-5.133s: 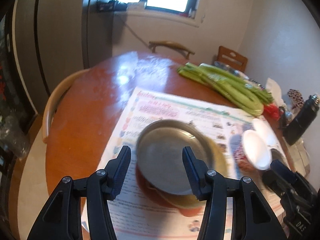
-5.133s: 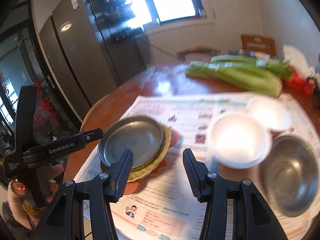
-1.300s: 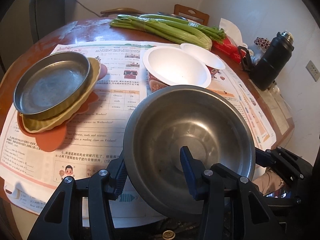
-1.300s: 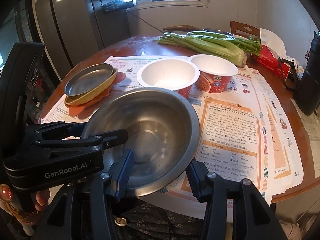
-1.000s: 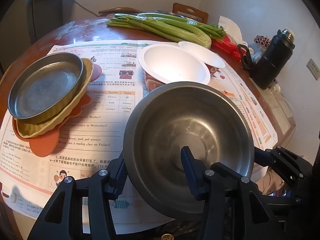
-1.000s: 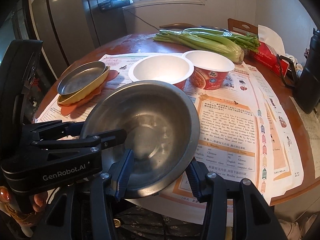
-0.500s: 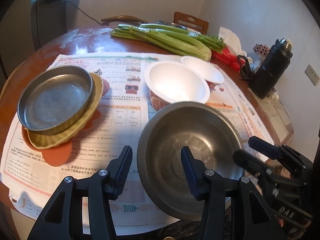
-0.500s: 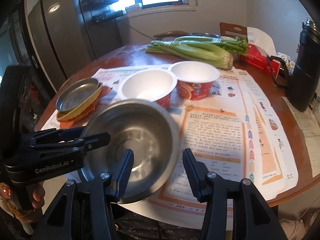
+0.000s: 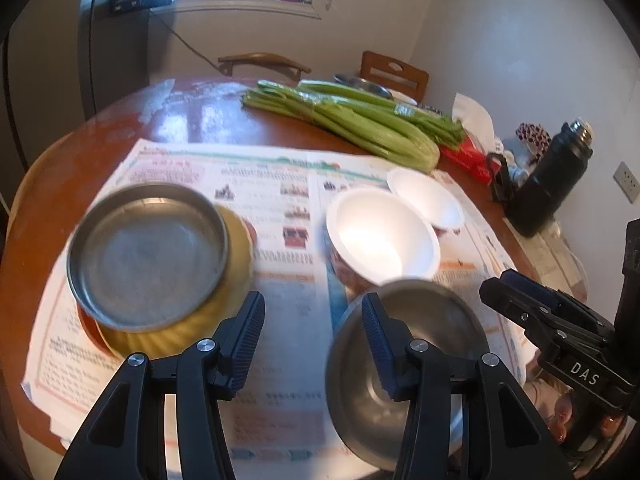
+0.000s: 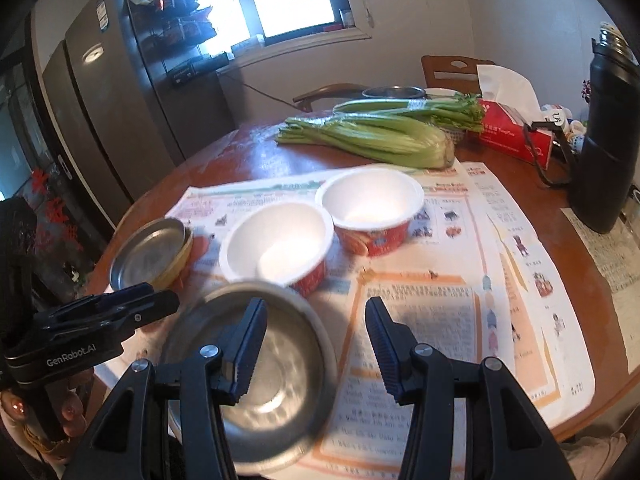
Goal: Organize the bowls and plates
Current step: 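Lower the steel bowl onto the table and open the left tool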
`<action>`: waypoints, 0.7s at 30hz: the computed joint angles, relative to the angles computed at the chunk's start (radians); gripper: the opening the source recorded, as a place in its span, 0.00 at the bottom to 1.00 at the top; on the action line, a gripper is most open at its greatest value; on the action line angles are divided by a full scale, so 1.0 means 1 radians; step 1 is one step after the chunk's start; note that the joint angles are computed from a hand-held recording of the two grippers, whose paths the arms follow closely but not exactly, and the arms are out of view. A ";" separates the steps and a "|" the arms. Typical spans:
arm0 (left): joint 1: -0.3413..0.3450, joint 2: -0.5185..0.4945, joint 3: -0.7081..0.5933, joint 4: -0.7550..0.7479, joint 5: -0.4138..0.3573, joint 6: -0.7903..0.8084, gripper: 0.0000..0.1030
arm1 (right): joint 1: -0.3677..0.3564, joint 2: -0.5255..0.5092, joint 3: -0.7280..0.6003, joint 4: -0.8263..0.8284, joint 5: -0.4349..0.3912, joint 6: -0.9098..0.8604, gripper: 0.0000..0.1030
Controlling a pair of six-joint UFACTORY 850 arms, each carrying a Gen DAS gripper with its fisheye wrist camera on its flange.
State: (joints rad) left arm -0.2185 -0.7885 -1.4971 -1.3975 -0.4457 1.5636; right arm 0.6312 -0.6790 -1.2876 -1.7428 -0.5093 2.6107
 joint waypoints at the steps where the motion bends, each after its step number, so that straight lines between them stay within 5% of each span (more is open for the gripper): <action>1: 0.002 -0.004 -0.010 0.003 0.000 -0.005 0.51 | -0.003 -0.001 -0.005 -0.010 0.006 0.005 0.50; 21: -0.026 -0.211 -0.372 0.336 -0.118 -0.383 0.51 | -0.043 -0.060 -0.130 0.149 0.037 -0.204 0.50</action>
State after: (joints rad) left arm -0.2444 -0.9993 -1.8695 -1.0611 -0.5641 1.1803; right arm 0.5880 -0.7394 -1.4178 -1.5943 -0.4720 2.4070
